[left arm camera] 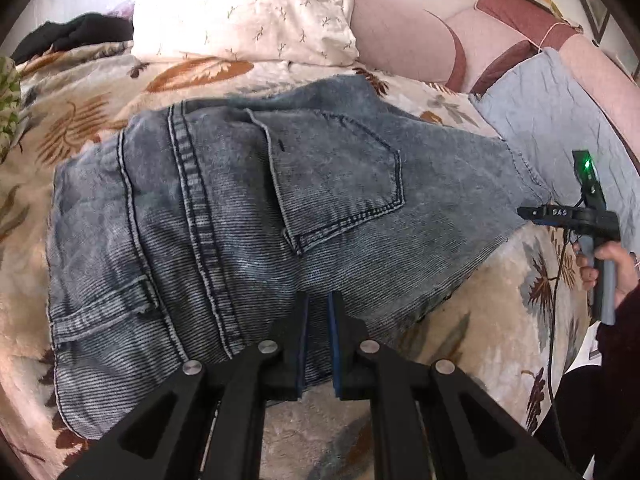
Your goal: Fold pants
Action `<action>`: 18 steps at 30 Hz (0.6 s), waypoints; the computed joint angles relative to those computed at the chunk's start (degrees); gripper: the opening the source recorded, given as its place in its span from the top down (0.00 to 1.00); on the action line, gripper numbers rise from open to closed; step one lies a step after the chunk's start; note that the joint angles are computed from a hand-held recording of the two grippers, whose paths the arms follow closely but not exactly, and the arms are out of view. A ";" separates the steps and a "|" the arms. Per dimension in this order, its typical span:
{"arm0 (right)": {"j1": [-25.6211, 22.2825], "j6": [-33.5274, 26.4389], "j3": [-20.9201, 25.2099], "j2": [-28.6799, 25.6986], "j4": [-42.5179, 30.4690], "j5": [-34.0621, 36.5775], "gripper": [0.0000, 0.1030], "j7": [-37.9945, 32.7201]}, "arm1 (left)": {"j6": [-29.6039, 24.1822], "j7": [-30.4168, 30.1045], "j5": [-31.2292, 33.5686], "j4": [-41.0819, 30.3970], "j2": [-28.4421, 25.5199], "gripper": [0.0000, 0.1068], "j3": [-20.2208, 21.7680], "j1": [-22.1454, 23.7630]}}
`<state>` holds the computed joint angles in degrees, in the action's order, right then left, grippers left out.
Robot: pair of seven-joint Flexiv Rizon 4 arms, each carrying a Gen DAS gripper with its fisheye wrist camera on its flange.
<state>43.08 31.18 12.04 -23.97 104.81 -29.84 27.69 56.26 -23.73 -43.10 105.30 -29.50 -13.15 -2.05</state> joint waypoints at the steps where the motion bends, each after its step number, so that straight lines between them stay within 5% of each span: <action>1: -0.09 -0.21 0.11 -0.09 -0.89 0.28 0.54 -0.78 | 1.03 1.50 -1.12 0.72 0.51 0.89 -0.67 0.29; 4: 0.70 3.03 -1.46 0.31 -2.82 -6.32 0.55 -2.75 | 1.43 7.08 -6.91 2.50 2.19 0.89 -3.32 1.68; 8: -1.81 20.22 -4.43 -3.36 -8.27 -14.86 0.54 -10.46 | -0.03 13.85 -14.87 3.36 3.67 0.81 -4.44 1.13; 11: -4.96 32.05 -4.55 -10.76 -16.90 -11.58 0.54 -20.72 | -0.06 16.81 -17.98 3.06 3.43 0.72 -3.79 -0.77; 15: -8.98 30.54 0.33 -20.82 -30.62 -1.41 0.54 -35.80 | -0.38 14.71 -14.93 0.96 1.41 0.72 -1.23 -3.25; 18: -10.37 30.33 1.30 -24.55 -35.06 2.96 0.54 -40.89 | -0.61 10.92 -11.30 -0.77 -0.10 0.72 -0.42 -3.49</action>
